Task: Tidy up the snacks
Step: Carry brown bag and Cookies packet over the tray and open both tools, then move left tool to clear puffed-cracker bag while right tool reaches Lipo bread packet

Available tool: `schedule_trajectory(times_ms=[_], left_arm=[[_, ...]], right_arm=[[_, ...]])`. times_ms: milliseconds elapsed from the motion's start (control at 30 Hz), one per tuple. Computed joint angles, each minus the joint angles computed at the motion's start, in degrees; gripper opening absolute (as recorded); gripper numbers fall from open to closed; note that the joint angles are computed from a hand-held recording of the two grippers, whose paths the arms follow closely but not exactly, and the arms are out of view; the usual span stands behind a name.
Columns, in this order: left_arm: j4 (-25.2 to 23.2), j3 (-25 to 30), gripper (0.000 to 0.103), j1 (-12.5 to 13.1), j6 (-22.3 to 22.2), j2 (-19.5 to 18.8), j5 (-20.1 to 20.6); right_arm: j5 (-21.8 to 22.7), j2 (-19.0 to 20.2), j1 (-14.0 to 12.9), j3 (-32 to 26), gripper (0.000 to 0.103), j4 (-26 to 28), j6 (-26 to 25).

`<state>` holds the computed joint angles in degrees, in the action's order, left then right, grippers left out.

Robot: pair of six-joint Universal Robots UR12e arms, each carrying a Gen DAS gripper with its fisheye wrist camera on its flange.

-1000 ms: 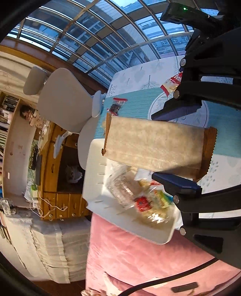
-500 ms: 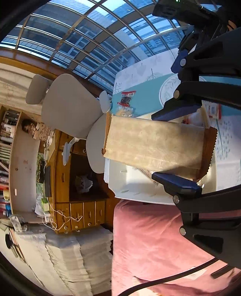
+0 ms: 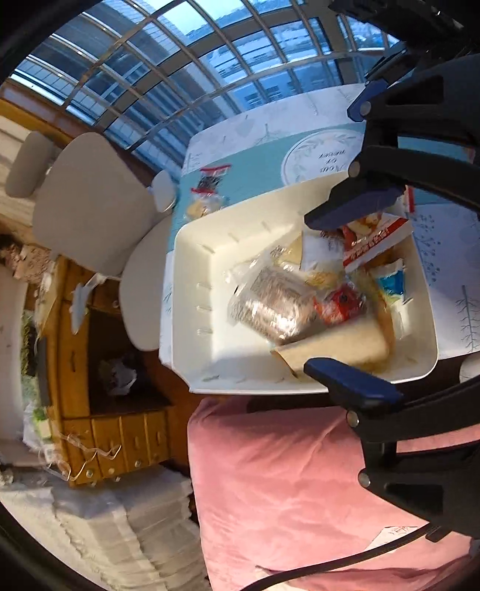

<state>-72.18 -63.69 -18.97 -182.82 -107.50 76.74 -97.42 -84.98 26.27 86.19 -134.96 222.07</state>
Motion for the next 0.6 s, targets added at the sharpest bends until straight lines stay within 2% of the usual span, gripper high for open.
schedule_trajectory(times_ms=[167, 333, 433, 533, 600], left_arm=[[-6.5, 5.4, 0.077, -0.4, 3.9, -2.6, -2.3], [-15.4, 14.4, 0.079, -2.0, 10.3, -7.1, -2.2], [-22.0, 21.9, 0.079, -3.6, 14.1, -10.8, 1.3], [-25.7, 27.5, 0.08, -4.4, 15.5, -13.7, 1.5], [-30.0, 33.3, 0.08, -5.1, 16.5, -16.8, 1.8]], right_arm=[[-2.1, -1.4, -0.2, 0.9, 0.047, 3.5, 3.7], [-4.1, -3.2, -0.2, 2.2, 0.047, 8.3, 6.5], [-3.5, -4.6, -0.5, 3.7, 0.048, 10.7, 9.2], [-1.8, -5.5, -1.1, 5.1, 0.048, 12.7, 10.8], [-0.2, -6.0, -1.4, 6.0, 0.049, 13.9, 11.3]])
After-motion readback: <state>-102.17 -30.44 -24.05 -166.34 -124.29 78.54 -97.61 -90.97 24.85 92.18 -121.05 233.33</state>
